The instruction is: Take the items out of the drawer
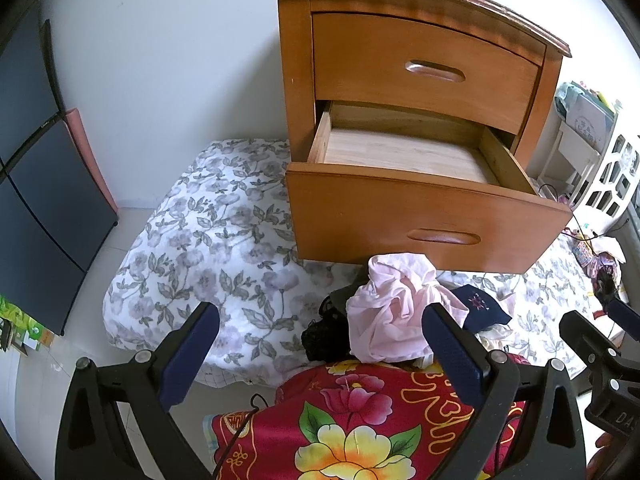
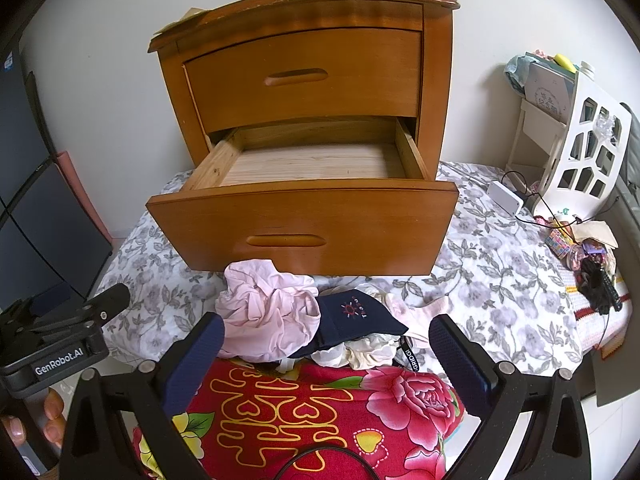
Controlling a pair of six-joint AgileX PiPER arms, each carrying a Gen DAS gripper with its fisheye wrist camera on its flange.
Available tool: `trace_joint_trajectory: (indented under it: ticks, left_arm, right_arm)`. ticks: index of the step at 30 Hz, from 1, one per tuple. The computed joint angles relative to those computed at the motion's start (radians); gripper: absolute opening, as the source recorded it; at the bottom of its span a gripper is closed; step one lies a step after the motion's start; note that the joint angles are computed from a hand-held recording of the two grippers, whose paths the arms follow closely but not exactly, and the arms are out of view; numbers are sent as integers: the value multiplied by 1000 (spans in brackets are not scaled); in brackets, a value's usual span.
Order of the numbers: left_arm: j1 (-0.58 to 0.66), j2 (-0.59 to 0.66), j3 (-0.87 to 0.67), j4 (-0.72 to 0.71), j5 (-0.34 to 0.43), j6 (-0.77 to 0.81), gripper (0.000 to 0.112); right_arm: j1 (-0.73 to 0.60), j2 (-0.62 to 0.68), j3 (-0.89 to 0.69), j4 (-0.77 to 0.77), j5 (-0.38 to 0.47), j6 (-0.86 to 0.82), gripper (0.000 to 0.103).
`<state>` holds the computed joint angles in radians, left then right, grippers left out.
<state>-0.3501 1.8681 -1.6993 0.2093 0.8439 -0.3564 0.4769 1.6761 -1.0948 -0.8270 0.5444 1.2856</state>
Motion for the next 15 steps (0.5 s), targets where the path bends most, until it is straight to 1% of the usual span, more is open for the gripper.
trace_joint_trajectory:
  ticks: [15]
  left_arm:
    - [-1, 1, 0, 4, 6, -3, 101]
  right_arm:
    - [0, 1, 1, -4, 1, 6, 103]
